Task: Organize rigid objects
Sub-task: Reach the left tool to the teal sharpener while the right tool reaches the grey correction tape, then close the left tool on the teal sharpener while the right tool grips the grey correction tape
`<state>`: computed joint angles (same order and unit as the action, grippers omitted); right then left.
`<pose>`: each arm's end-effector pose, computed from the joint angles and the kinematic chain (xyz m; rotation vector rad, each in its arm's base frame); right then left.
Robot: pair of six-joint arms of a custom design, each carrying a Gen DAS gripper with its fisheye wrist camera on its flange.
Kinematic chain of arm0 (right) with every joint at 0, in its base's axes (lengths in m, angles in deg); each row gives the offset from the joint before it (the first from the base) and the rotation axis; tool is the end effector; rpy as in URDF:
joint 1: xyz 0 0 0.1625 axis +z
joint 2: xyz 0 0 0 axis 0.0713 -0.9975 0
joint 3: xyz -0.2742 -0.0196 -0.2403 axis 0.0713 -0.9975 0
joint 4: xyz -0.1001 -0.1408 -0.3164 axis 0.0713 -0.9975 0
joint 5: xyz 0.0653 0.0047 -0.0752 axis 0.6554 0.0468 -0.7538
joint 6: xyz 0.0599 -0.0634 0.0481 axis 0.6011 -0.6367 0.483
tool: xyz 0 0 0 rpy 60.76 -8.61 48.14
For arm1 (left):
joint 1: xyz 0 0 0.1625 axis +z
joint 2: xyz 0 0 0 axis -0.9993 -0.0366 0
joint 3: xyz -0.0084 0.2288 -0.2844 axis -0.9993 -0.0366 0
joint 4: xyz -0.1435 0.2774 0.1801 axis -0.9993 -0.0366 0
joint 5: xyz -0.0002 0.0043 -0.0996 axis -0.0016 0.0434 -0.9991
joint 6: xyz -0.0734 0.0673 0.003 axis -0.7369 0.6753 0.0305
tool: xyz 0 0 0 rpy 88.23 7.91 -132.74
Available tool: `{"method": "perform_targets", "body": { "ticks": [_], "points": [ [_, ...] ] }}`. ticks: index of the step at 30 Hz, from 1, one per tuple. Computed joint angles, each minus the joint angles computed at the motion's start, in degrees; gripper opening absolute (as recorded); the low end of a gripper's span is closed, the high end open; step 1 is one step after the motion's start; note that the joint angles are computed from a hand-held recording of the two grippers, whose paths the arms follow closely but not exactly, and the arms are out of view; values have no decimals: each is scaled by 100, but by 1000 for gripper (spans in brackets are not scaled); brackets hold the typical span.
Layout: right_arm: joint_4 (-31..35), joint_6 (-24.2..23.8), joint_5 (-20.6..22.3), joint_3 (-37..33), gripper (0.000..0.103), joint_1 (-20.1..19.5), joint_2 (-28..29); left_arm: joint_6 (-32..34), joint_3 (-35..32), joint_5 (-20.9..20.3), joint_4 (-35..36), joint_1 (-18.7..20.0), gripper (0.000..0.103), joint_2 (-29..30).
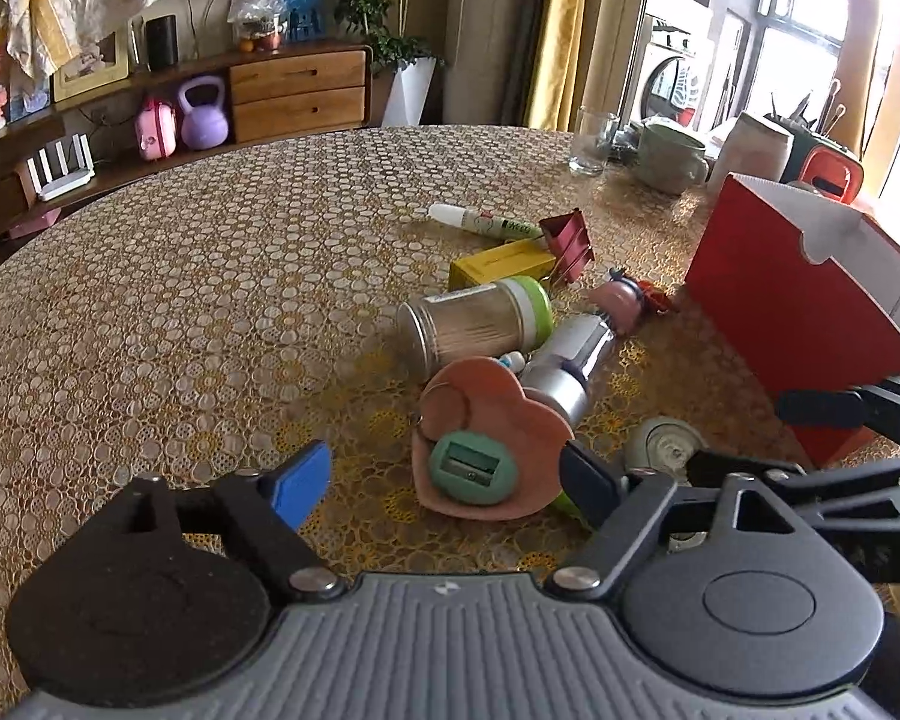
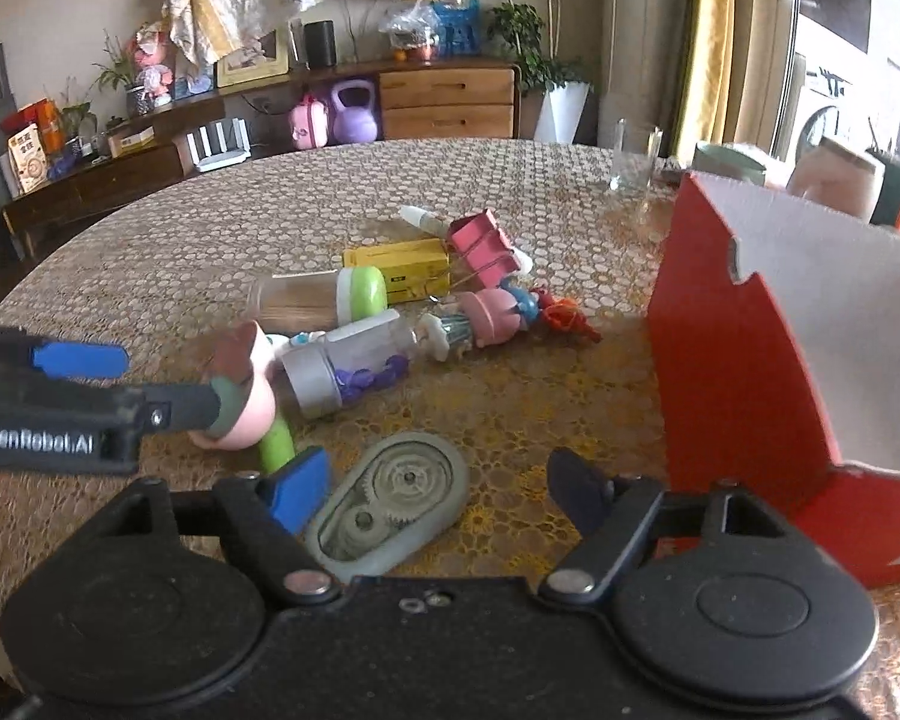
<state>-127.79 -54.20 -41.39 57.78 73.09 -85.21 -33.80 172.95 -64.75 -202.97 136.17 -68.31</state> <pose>-0.0093 -0.6516 0.1361 1.4658 -2.4206 0.4584 -0.2009 -0.5660 -0.0636 -0.1053 2.0852 -1.1008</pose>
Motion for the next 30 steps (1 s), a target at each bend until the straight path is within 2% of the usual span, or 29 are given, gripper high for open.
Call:
{"method": "perform_targets", "body": {
  "ticks": [2,8,14,18,24,30],
  "points": [
    [-59,70,-51,-19,79,22,75,89,-42,9,-42,15,67,47],
    [-159,66,-268,-48,77,85,236,347,-140,68,-228,38,53,193],
    [-192,33,-480,-66,75,100,318,959,-334,76,-611,46,39,402],
    [-165,8,-550,-64,73,123,305,1300,-488,21,-790,72,36,533],
    [100,172,-702,-163,70,144,314,1197,-524,-103,-823,180,36,537],
    [-222,-17,-795,18,70,178,344,1169,-593,-173,-815,239,36,537]
  ]
}}
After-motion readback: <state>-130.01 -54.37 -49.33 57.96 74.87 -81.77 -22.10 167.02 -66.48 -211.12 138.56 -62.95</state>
